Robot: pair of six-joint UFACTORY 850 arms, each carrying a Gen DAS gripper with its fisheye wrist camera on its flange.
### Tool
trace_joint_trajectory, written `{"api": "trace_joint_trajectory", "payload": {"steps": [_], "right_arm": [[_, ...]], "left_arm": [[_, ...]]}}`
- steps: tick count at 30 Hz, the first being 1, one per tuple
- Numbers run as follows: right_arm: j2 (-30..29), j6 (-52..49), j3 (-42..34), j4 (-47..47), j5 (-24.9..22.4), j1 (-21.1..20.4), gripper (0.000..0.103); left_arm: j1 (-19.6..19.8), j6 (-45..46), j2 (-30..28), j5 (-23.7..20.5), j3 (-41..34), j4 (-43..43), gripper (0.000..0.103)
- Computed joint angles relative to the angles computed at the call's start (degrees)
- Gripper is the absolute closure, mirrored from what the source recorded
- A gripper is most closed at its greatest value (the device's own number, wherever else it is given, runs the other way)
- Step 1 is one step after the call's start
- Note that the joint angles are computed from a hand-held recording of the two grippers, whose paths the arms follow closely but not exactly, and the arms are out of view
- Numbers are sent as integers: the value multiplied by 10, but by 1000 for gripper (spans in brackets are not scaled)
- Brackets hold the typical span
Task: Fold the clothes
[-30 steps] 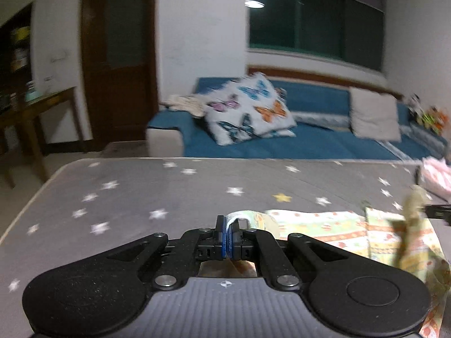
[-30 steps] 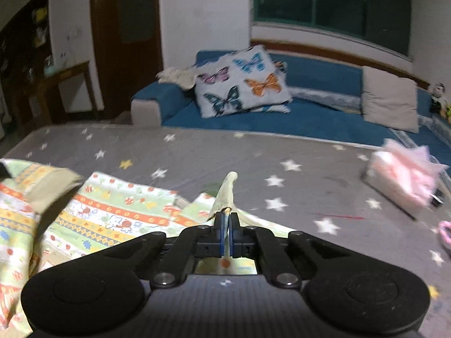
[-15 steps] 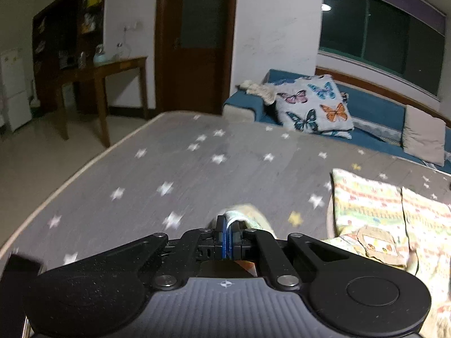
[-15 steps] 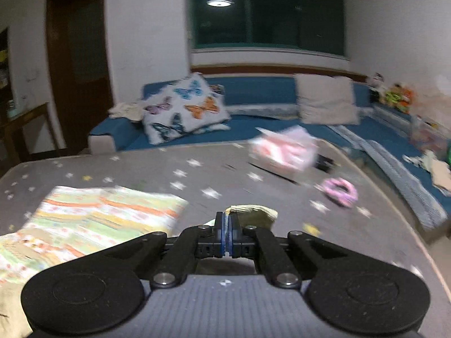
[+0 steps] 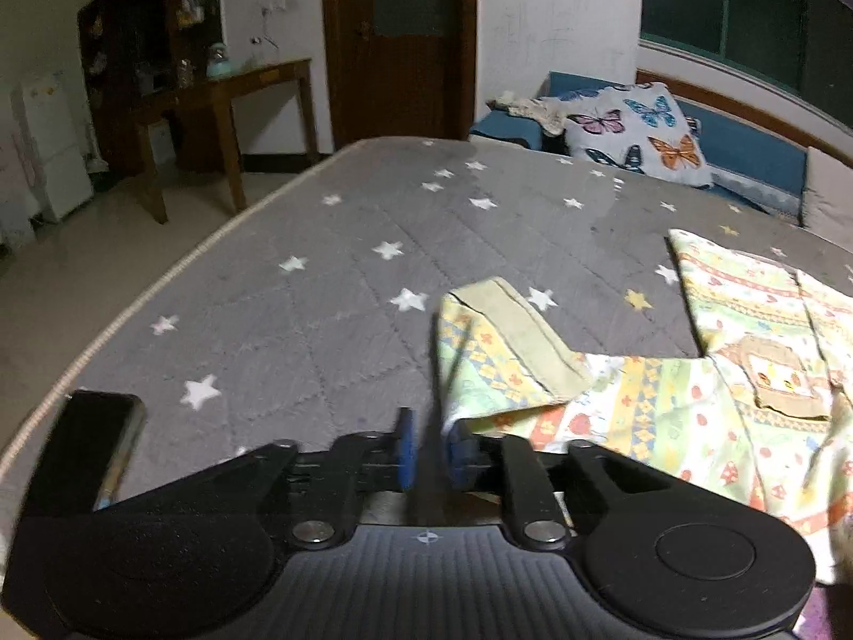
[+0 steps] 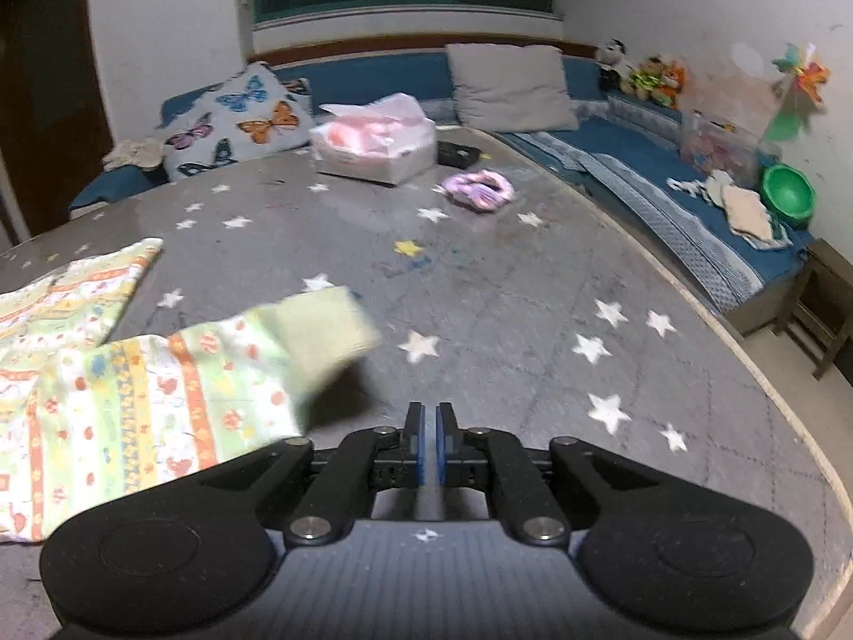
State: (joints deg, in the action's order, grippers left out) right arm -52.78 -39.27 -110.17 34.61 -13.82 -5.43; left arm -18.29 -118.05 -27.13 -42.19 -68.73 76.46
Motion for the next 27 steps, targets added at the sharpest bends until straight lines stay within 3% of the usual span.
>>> {"api": "trace_joint_trajectory", "payload": {"steps": [4,6,8,9,12,15,16,17,19,24,27], "right_arm": [[-29,9,-47,-6,-20,7,66],[-46,17,-70,-16,-34,10,63],[-60,29,-92,-31,-46,12,51],[-67,42,-102,-47,-49,14,49],[-91,86,-139,-91,-54,17,49],[-104,94,-159,-93,-60,18,53],[-104,82,-159,-83,-58,19,64],[-102,73,-156,-78,-55,20,83],[-98,65,-150,-76,-50,22,94],[-61,57,-92,-80,9,24,96],[-60,146,-87,-163,6,21,95]], "left_arm": [[-4,10,-7,-29,-9,-3,56],[-7,12,-4,-34,-6,5,46],[-10,10,-1,-35,-1,19,39],[-10,12,0,-31,-1,25,32],[-12,19,-4,-30,-6,32,28],[-13,27,-11,-26,-15,34,28],[-12,30,-14,-25,-19,35,28],[-12,31,-17,-25,-22,35,28],[-8,34,-25,-25,-31,34,28],[3,54,-46,-30,-50,27,31],[7,66,-59,-43,-58,16,32]]}}
